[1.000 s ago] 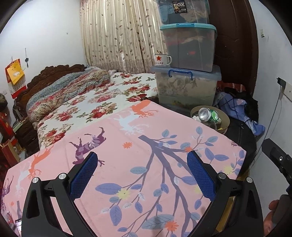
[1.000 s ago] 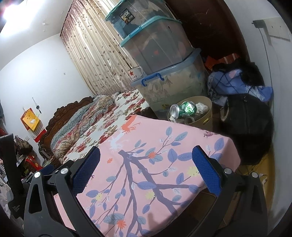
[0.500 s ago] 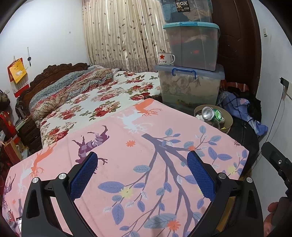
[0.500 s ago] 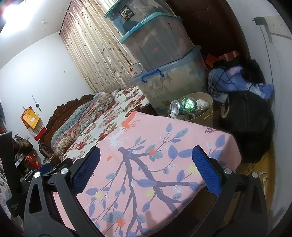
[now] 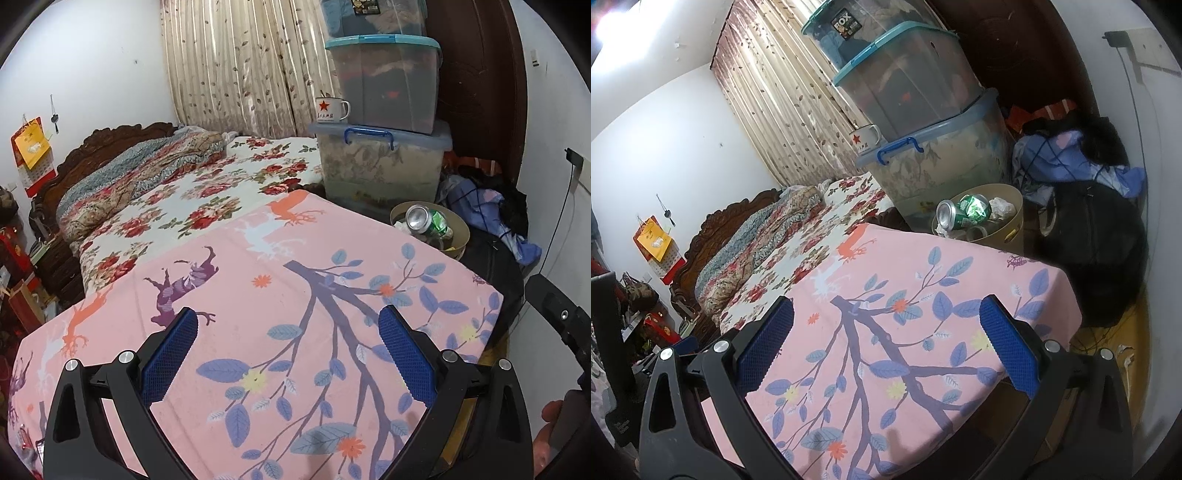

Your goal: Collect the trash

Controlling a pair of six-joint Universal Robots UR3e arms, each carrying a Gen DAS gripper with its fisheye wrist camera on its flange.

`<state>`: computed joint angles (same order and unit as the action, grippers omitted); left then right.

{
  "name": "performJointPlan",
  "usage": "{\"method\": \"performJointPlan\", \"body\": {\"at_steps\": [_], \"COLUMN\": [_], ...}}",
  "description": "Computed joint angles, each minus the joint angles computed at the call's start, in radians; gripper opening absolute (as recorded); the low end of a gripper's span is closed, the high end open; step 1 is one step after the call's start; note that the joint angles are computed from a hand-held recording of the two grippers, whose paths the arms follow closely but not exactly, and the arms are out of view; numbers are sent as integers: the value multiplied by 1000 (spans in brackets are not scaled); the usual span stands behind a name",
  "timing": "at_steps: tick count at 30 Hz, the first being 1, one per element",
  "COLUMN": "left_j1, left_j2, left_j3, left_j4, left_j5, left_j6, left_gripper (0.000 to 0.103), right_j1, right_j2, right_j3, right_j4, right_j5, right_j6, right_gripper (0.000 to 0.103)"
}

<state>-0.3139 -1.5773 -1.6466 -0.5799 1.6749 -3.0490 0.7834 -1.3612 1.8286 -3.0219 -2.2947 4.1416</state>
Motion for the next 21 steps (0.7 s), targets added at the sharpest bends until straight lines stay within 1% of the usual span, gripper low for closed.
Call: {"method": "performJointPlan", "body": {"at_steps": [6,9,11,16,21], "left_j1": [-3,-16,-15,8,-3], "left_j2": [3,-7,-19,-24,-47], "left_j3": [-11,-6,7,9,23], "left_j4": [5,9,-10,-46,-59], "left_j5": [8,39,49,18,31], "left_j6": [5,1,-5,-11,-3], "left_gripper": [94,94,94,94,94], "right_j1": [-2,-1,-2,-9,-23], "right_j2": [5,12,11,22,18], "right_j3": [-2,-4,-3,6,23], "right_j4": [0,-4,-5,-21,-29], "right_j5": [5,6,8,24,48], "right_j6": [5,5,6,10,13], "right_gripper": [100,100,100,100,100]}}
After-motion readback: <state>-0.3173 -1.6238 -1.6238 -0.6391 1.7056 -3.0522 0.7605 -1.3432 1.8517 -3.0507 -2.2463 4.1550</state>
